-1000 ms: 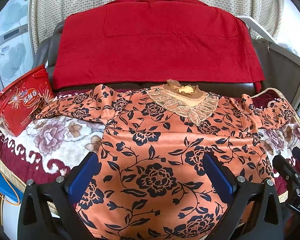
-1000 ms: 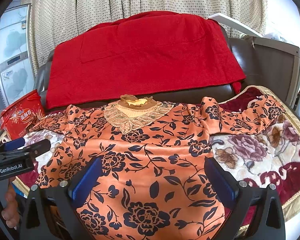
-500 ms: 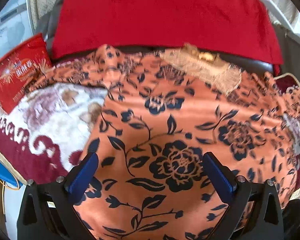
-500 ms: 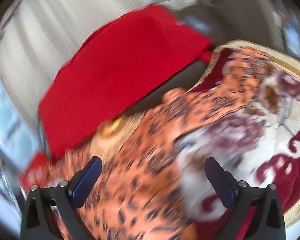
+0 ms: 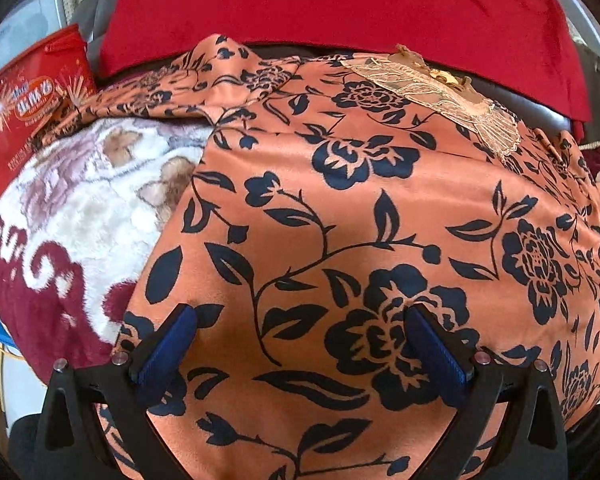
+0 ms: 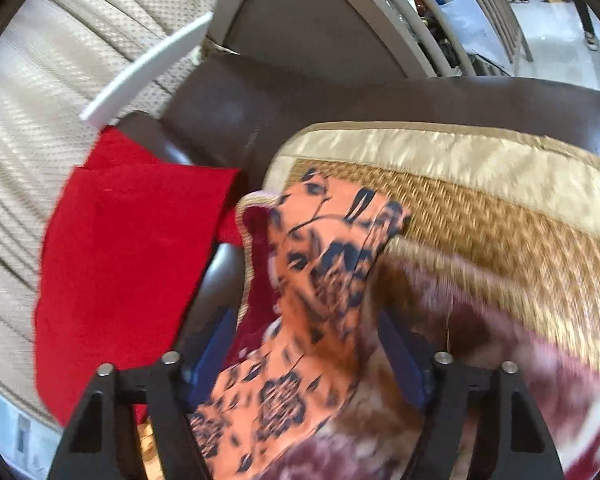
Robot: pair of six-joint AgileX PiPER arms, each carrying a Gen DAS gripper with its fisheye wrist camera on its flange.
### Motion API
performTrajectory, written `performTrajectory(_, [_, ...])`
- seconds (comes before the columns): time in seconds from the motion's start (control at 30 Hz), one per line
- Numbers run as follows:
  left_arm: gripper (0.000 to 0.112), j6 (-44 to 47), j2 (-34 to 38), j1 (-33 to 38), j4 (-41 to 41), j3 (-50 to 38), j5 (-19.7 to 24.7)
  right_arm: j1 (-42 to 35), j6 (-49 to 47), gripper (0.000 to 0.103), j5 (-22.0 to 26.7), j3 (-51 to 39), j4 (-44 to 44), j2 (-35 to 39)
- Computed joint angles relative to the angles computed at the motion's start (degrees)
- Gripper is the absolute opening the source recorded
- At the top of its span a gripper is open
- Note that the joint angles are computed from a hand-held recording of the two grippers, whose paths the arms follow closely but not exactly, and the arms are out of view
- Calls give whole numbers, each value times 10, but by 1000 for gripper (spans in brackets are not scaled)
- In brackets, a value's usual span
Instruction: Fold small clothes
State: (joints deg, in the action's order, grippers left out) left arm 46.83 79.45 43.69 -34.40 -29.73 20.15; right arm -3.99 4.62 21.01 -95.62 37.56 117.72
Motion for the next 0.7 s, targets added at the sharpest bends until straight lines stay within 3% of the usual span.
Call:
performTrajectory(0.17, [103,162,24,56,-145,5,34,11,174,53,48,-110,-189,58])
performTrajectory(0.23, [103,204,24,63,-175,12,36,18,230,28,102,-184,-266,95])
performTrajectory(0.27, [103,213,25,66,-182,12,38,16,240,23,129,-219,-277,112])
performTrajectory(0.3, [103,213,27,69,-180,9,44,15,251,8,148,-248,-286,126])
performTrajectory(0.57, [103,326,44,120,-250,8,95,109,193,6,153,-312,-330,76])
performTrajectory(0.7, [103,353,62,178,-240,-18,174,209,166,6,175,-413,-315,73])
